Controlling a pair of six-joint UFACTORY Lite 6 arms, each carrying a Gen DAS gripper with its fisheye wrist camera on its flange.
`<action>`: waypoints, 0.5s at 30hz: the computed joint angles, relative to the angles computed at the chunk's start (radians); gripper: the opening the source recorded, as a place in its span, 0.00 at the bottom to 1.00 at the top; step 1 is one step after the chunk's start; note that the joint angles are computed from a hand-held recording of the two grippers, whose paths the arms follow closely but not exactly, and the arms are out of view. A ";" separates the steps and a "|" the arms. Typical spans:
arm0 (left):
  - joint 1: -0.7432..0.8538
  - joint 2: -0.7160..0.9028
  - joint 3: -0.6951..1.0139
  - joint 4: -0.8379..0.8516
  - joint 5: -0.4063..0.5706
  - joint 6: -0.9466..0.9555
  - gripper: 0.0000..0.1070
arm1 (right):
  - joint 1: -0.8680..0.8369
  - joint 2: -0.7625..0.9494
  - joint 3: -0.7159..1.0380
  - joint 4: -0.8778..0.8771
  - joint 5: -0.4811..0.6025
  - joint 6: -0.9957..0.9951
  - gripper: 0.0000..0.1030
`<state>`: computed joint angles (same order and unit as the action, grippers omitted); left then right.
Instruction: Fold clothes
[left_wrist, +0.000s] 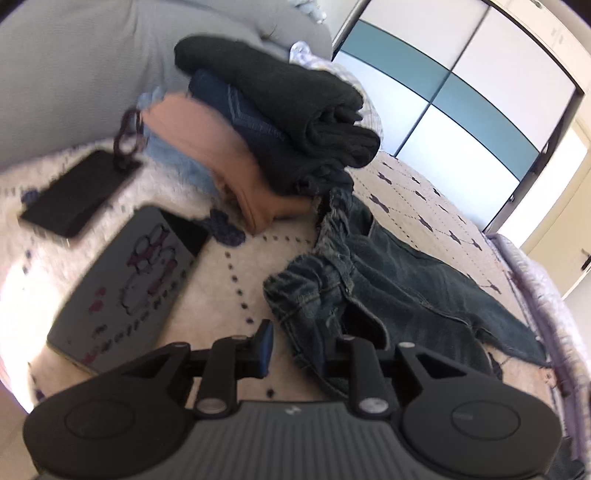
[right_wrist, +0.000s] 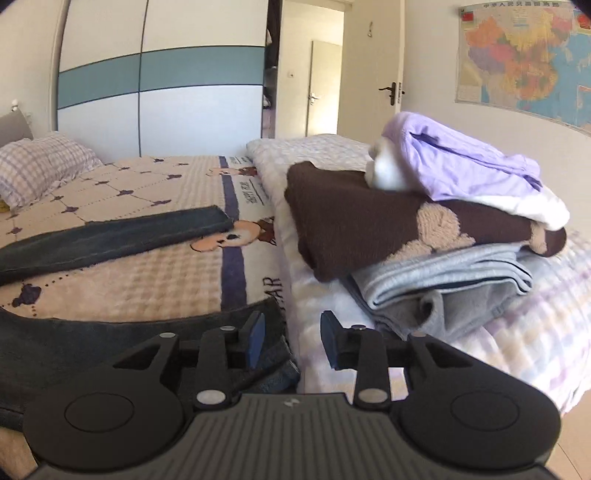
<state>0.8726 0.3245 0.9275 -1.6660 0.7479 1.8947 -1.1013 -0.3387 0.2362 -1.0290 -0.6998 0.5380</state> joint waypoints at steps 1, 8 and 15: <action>-0.010 -0.022 -0.009 -0.019 -0.010 0.021 0.23 | 0.013 0.046 0.039 -0.040 -0.006 0.040 0.37; -0.189 -0.098 -0.064 -0.089 -0.087 0.200 0.41 | 0.483 0.326 0.206 0.156 0.114 -0.186 0.47; -0.311 -0.027 -0.049 -0.106 -0.120 0.256 0.45 | 0.656 0.590 0.483 0.048 0.259 -0.213 0.55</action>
